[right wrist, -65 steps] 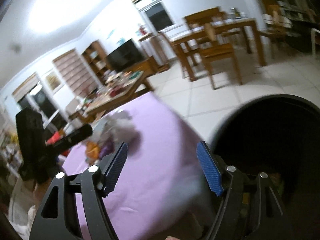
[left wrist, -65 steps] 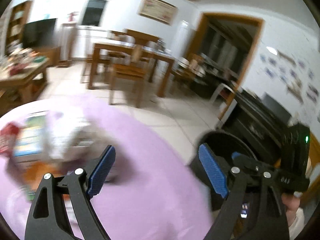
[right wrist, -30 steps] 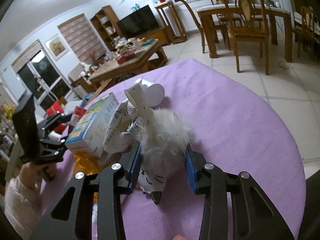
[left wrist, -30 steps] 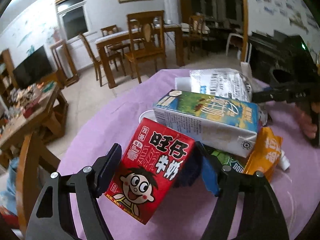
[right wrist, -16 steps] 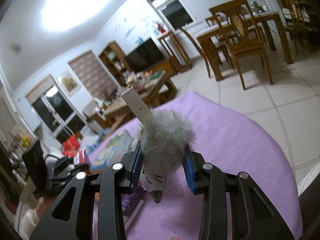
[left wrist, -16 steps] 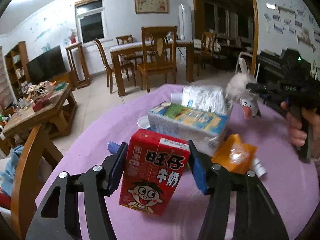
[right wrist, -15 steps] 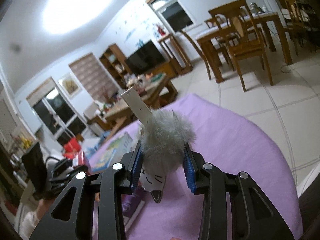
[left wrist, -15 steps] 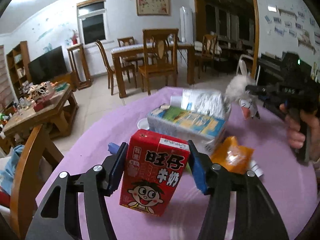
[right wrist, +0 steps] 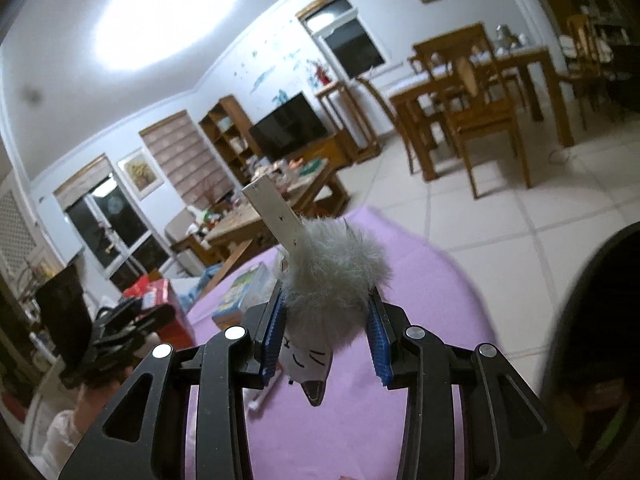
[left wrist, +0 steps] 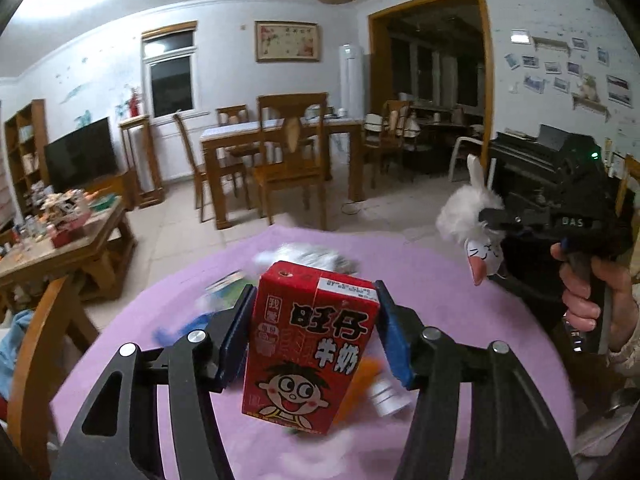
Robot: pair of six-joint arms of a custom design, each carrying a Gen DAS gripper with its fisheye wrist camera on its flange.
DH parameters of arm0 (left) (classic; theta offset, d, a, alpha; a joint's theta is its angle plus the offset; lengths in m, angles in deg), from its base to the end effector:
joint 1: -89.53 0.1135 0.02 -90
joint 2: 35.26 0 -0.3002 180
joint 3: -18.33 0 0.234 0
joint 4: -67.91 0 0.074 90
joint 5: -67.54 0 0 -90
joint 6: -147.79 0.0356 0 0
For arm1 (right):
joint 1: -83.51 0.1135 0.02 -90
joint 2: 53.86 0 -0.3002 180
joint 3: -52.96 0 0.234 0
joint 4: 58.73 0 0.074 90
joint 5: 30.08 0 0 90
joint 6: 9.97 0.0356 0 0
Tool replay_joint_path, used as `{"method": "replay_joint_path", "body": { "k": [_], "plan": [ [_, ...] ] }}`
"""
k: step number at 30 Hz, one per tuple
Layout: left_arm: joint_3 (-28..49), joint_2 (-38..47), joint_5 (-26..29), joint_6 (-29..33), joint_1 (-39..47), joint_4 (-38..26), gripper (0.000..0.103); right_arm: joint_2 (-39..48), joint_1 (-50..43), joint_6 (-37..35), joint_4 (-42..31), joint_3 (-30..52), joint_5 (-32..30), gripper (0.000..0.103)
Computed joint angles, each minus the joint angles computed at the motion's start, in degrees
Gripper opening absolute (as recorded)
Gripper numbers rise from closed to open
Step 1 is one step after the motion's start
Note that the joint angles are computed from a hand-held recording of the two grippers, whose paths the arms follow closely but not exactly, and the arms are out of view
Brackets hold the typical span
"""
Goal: Collect trash
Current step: 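Carry both items over the black bin and open both tools to drop them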
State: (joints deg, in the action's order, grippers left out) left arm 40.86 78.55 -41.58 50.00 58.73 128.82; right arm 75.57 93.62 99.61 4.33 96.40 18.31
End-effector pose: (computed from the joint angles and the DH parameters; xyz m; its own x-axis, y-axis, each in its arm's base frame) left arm 0.2025 -0.1072 0.0998 -0.4629 0.1269 -0.8773 0.1800 0.9825 0.0471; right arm 0.3106 0.0794 0.0727 -0.6071 0.1463 -0.7810 -0.5624 0.6153 0.5524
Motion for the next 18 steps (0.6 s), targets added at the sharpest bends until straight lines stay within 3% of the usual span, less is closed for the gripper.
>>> {"method": "replay_joint_path", "body": {
  "k": [3,7,18],
  "plan": [
    [8.2,-0.1,-2.1,0.2,-5.7,-7.8,0.057,-1.2,-6.9,-2.0,2.6,-4.6,-3.2,0.037],
    [17.6,3.1,-1.2,-0.2,-9.8,-13.2,0.056,-0.7,-17.6,-5.4,2.3,-7.3,-8.2,0.037],
    [39.9,14.4,5.7,-3.1,-16.5,-21.9,0.051,5.0,-41.7,-16.7,-10.4,-1.2,-17.9,0.037]
  ]
}}
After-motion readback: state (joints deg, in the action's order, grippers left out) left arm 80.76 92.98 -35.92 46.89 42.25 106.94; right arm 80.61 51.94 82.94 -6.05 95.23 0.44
